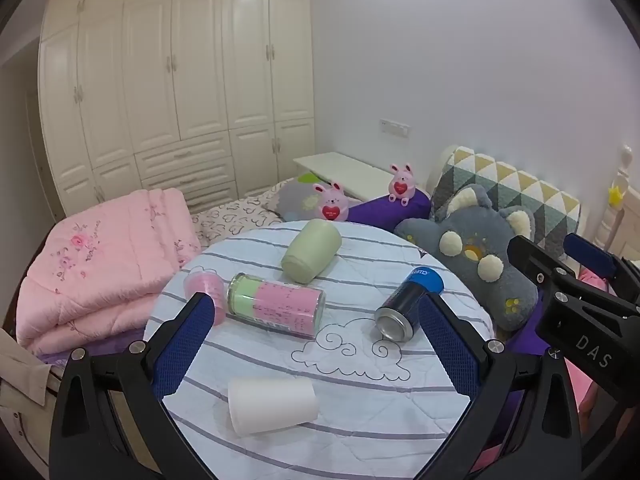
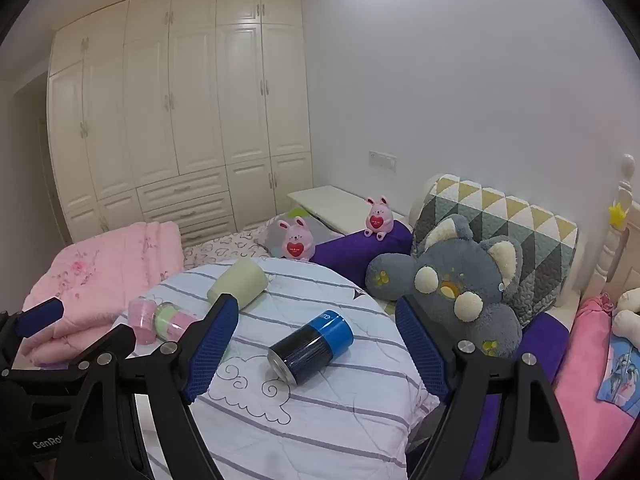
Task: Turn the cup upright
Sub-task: 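Move the left tool toward the blue-and-black can lying on its side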
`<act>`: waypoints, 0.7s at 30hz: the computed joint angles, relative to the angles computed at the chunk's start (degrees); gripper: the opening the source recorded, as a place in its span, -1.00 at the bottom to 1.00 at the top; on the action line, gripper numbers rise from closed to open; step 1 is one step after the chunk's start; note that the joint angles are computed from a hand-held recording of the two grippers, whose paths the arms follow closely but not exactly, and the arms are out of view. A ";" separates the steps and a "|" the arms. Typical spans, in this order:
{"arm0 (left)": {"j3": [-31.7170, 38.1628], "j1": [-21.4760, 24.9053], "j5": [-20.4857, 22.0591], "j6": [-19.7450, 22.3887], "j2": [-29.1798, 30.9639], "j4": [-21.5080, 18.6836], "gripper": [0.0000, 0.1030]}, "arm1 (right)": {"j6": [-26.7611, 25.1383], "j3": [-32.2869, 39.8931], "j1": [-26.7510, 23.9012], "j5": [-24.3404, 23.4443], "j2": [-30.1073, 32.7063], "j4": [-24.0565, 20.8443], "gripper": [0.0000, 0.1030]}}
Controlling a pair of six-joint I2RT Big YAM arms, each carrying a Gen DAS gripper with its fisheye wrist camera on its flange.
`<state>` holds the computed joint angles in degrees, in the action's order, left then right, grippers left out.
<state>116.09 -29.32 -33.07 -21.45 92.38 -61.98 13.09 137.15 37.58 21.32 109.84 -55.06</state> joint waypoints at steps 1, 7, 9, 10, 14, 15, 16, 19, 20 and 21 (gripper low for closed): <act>-0.10 0.04 0.12 0.04 -0.09 0.09 1.00 | -0.02 0.07 0.03 0.08 0.03 -0.19 0.60; -0.24 0.22 0.44 -0.23 -0.13 0.12 1.00 | 0.10 2.32 -0.11 -0.26 1.41 -1.33 0.59; -0.29 0.23 0.51 -0.26 -0.15 0.17 1.00 | 0.12 1.36 -0.04 -0.34 0.89 -0.95 0.60; -0.27 0.16 0.50 -0.31 -0.07 0.20 1.00 | 0.16 0.94 0.17 -0.09 0.50 -0.90 0.60; -0.40 0.27 0.49 -0.37 -0.10 0.22 1.00 | -0.21 1.00 -0.26 -0.68 0.45 -1.10 0.60; -0.42 0.24 0.54 -0.46 -0.07 0.20 1.00 | -0.23 1.10 -0.29 -0.69 0.49 -1.20 0.60; -0.64 0.24 0.57 -0.49 -0.18 0.35 1.00 | -0.25 1.30 -0.27 -0.71 0.60 -1.41 0.60; -1.14 0.32 0.79 -0.79 -0.26 0.56 1.00 | -0.11 1.69 -0.19 -0.39 0.87 -1.72 0.60; -1.27 0.33 0.78 -0.73 -0.32 0.70 1.00 | -0.03 1.91 -0.27 -0.51 0.99 -1.96 0.60; -1.33 0.21 0.64 -0.80 -0.28 0.74 1.00 | 0.08 2.12 -0.33 -0.67 1.10 -2.18 0.60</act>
